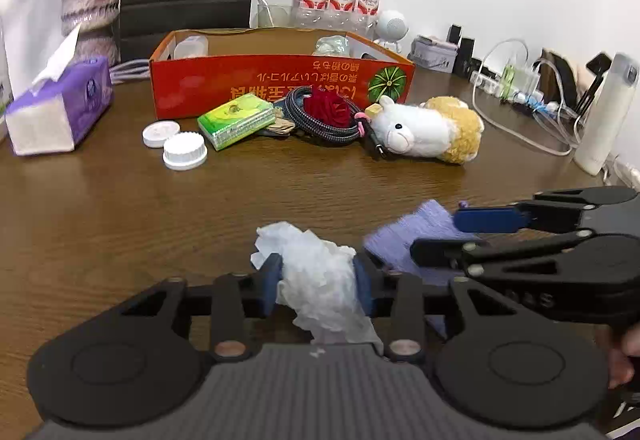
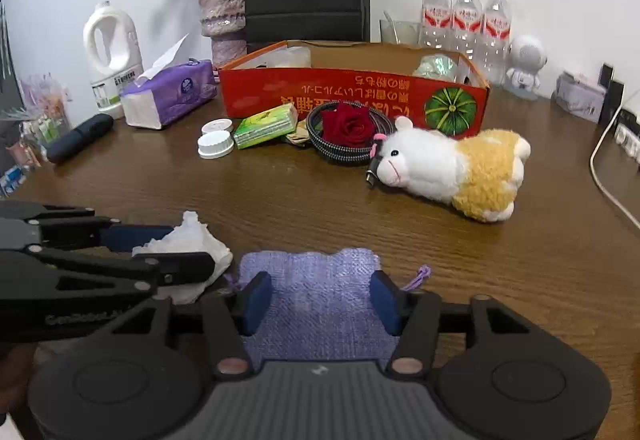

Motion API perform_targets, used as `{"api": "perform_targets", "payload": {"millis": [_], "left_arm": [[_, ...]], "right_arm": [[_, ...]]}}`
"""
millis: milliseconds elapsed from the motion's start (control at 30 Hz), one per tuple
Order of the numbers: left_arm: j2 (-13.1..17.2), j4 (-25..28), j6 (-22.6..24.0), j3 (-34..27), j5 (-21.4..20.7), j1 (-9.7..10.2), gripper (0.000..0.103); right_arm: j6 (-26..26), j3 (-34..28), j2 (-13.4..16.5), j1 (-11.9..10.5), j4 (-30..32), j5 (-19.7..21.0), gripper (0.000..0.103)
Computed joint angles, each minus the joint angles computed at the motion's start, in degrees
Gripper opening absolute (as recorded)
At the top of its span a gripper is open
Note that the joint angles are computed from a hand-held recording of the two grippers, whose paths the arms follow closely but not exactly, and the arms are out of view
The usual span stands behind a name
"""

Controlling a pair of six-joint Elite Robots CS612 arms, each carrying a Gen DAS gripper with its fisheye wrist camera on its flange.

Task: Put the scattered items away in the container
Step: 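Lift the tissue and purple pouch and carry both over the cardboard box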

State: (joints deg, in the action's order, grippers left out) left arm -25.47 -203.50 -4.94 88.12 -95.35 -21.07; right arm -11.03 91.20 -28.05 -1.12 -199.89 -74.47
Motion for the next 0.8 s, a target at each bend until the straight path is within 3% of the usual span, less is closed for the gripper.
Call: {"api": "perform_targets", "payload": {"millis": [100,167,200,600,667,700,733,800], "left_arm": [[0.19,-2.46,-1.53,0.78,0.66,-0.15,0.027],[0.08,-4.39,-2.0,1.59,1.47,-0.44,0.022],[-0.05,-5.06,-2.5,1.93,1.33,-0.45,0.02],[-1.72,-12.97,-4.56,4.16,3.6,-0.07,0.019],[-1.78,-12.68,-4.02,4.1,4.4,-0.21,0.019],[-1.74,-12.22,-3.98,4.02,4.57,-0.24,0.019],[-1.65,-11.67,-4.17,3.9,4.43,-0.19,0.019],[-1.46,-10.56,-4.61,3.74,4.02,-0.14,0.019]], "right_arm": [[-0.51,-0.19,0.73,0.57,-2.77,-3.39,0.018],[0.78,0.18,0.55,0.19,-2.78,-2.68,0.01],[1.36,0.5,0.43,0.01,-2.94,-2.45,0.0],[7.16,4.01,-0.83,-1.35,-14.34,-0.64,0.0],[8.14,3.89,-1.05,-1.53,-13.94,-0.31,0.007],[8.87,3.71,-1.31,-1.62,-12.14,0.15,0.02],[9.4,3.45,-1.58,-1.66,-9.64,0.83,0.049],[9.27,2.64,-1.1,-1.5,-8.12,2.43,0.074]]}}
